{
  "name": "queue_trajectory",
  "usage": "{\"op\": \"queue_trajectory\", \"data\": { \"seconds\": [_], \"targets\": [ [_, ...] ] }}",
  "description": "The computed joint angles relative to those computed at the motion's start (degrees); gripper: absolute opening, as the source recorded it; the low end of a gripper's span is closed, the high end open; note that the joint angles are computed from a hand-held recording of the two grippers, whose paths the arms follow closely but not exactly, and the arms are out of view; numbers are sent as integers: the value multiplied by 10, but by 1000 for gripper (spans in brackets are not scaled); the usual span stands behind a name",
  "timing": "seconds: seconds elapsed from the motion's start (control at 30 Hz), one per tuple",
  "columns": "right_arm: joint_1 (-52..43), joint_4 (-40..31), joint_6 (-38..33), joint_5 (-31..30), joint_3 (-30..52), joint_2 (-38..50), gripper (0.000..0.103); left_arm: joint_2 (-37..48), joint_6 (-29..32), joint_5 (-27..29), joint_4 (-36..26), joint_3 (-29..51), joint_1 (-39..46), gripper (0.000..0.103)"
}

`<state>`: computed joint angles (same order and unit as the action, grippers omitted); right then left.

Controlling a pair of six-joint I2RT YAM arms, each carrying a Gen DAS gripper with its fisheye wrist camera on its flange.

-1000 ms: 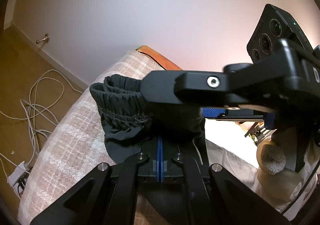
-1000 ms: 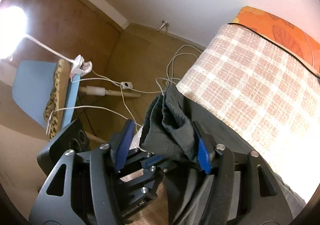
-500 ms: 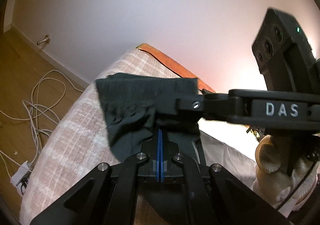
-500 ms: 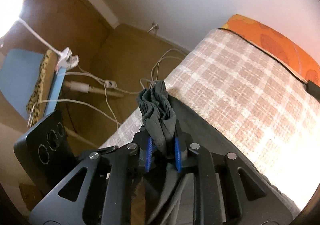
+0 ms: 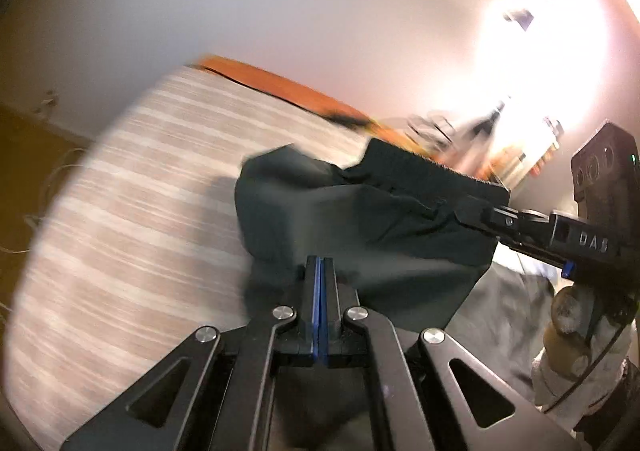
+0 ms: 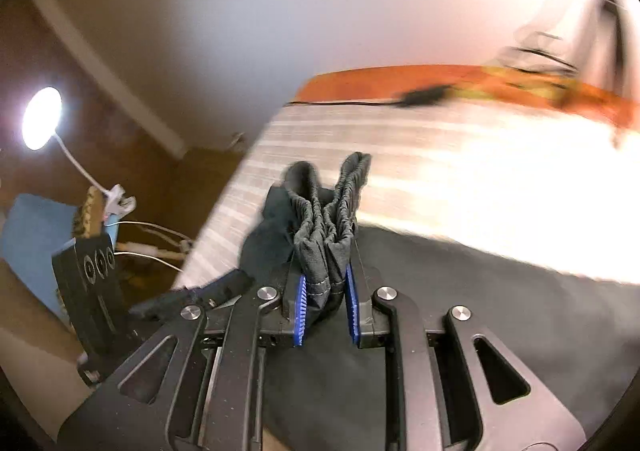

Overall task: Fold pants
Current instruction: 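Lift the waistband with the right tool and fold it over the legs, then carry the waistband with the right tool toward the leg cuffs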

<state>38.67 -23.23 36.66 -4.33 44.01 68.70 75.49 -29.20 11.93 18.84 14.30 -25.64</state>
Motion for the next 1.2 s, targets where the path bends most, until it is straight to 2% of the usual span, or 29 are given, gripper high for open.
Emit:
{"op": "queue_trajectory", "data": {
  "seconds": [0.1, 0.2, 0.27, 0.33, 0.43, 0.5, 0.53, 0.57, 0.6, 0.67, 0.8, 0.9, 0.93, 1.0, 1.1, 1.2],
  "targets": [
    [-50, -49, 16, -15, -98, -152, 17, 42, -36, -53, -11, 35, -131, 0],
    [-152, -93, 8, -102, -189, -279, 17, 111, -62, -100, -37, 87, -222, 0],
    [-213, -104, -5, -154, -228, -315, 17, 159, -82, -112, -63, 122, -259, 0],
    [-259, -100, -25, -207, -256, -328, 17, 164, -106, -134, -66, 128, -285, 0],
    [-342, -97, -97, -304, -271, -302, 17, 164, -123, -130, -75, 132, -285, 0],
    [-394, -100, -175, -363, -252, -234, 26, 165, -133, -128, -77, 137, -287, 0],
    [-412, -108, -220, -383, -232, -183, 31, 165, -135, -132, -81, 139, -289, 0],
    [-429, -123, -264, -402, -211, -137, 50, 158, -131, -131, -80, 130, -285, 0],
    [-447, -132, -311, -425, -185, -85, 62, 161, -131, -137, -80, 130, -289, 0],
    [-456, -144, -362, -438, -142, -17, 66, 159, -130, -144, -88, 133, -292, 0],
    [-448, -140, -404, -446, -60, 114, 66, 168, -126, -143, -88, 142, -290, 0],
    [-422, -103, -377, -438, -59, 128, 63, 173, -125, -153, -93, 148, -296, 0],
    [-412, -89, -366, -425, -64, 118, 58, 175, -126, -161, -98, 151, -302, 0],
    [-370, -68, -335, -380, -73, 99, 19, 177, -123, -178, -103, 155, -312, 0],
    [-359, -52, -307, -358, -100, 53, 19, 185, -126, -217, -104, 161, -336, 0],
    [-388, -81, -308, -367, -119, -7, 18, 186, -137, -235, -122, 170, -349, 0]
  ]
}}
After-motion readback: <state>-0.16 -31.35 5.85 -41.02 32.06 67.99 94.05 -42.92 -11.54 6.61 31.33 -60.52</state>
